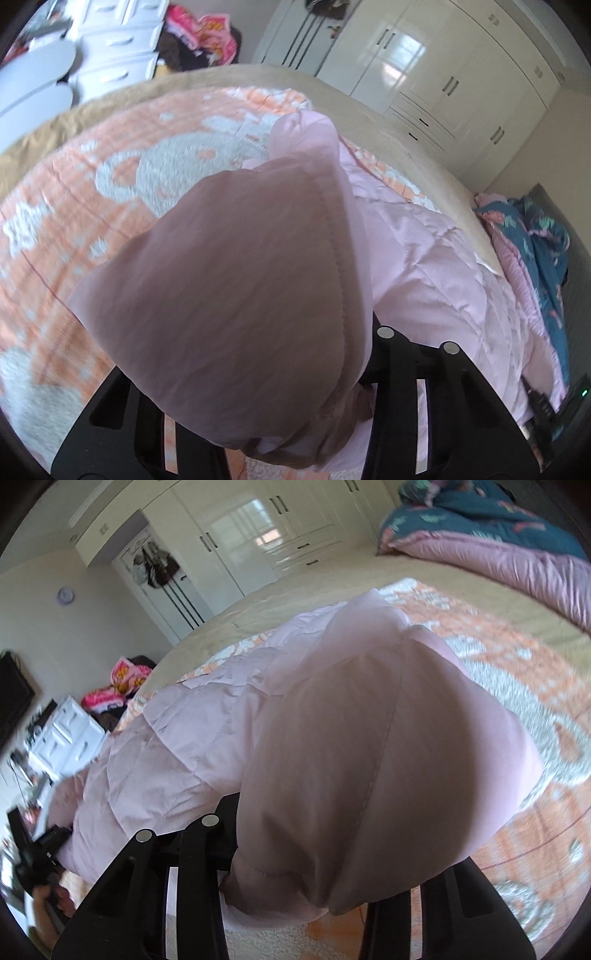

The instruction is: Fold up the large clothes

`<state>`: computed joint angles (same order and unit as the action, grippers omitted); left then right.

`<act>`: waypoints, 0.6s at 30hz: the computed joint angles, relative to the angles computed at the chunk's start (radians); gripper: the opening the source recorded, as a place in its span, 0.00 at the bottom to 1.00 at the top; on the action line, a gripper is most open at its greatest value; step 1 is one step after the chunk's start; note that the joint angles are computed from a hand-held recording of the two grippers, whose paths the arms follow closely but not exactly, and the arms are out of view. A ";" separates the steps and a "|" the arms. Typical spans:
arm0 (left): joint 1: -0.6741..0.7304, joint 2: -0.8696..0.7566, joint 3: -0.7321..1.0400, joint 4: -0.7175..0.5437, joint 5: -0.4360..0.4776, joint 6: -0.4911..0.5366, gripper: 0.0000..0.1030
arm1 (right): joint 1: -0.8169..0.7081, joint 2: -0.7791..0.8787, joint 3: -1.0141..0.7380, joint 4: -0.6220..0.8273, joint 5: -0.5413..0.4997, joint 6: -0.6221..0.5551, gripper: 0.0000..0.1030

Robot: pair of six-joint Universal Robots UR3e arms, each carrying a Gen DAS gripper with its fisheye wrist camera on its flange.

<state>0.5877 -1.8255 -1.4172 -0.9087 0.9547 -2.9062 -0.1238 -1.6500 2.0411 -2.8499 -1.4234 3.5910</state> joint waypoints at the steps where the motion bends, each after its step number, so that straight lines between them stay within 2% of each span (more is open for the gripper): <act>1: -0.009 -0.001 0.013 -0.005 0.013 0.004 0.31 | 0.009 -0.005 -0.010 0.013 -0.010 -0.007 0.34; 10: 0.017 0.125 -0.009 -0.072 0.004 0.097 0.29 | 0.074 -0.101 -0.101 0.145 -0.065 -0.111 0.31; 18: 0.132 0.332 -0.091 -0.219 -0.090 0.279 0.29 | 0.137 -0.241 -0.140 0.276 -0.105 -0.167 0.30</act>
